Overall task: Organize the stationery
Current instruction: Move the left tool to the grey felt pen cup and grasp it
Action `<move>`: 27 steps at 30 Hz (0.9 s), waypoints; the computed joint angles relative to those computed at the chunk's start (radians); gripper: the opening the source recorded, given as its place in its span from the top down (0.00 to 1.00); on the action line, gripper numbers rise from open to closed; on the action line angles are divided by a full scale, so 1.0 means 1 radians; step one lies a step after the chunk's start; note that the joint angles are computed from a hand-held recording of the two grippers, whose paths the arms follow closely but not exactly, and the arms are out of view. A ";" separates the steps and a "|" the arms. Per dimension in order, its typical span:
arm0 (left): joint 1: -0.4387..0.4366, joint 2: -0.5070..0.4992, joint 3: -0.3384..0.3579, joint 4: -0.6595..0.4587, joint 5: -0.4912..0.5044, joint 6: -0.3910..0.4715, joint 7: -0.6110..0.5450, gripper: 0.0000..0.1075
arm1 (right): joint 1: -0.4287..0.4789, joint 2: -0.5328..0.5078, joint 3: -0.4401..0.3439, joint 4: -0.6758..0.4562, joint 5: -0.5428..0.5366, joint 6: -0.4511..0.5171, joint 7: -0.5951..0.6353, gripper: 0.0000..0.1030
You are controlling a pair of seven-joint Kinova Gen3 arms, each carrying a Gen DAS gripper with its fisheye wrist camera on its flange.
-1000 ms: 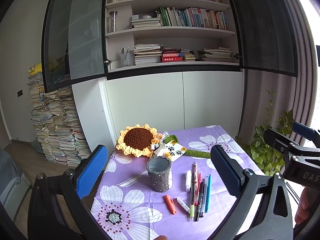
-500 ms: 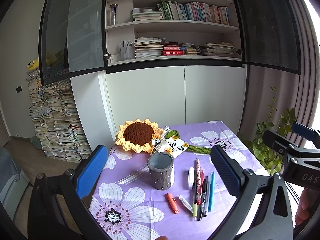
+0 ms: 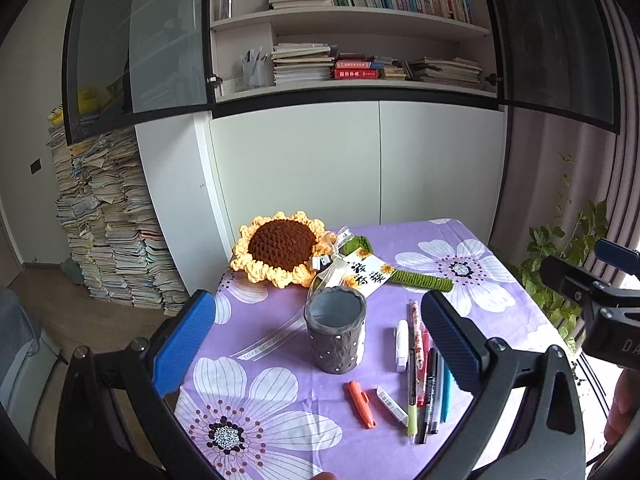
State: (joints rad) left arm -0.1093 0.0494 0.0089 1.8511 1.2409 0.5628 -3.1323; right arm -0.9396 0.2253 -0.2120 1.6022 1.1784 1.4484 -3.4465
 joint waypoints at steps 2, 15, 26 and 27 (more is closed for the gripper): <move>0.011 0.039 0.008 -0.034 -0.080 -0.012 0.077 0.05 | 0.024 0.000 0.007 0.002 -0.026 -0.031 0.007 0.00; -0.057 0.271 0.152 -0.162 -0.267 -0.042 0.187 0.05 | 0.154 0.021 0.062 0.015 -0.195 -0.204 0.063 0.00; -0.024 0.362 0.242 -0.210 -0.440 -0.178 0.299 0.08 | 0.255 0.017 0.089 0.061 -0.341 -0.388 0.149 0.00; -0.033 0.367 0.257 -0.213 -0.450 -0.178 0.303 0.11 | 0.270 0.017 0.091 0.064 -0.368 -0.412 0.167 0.04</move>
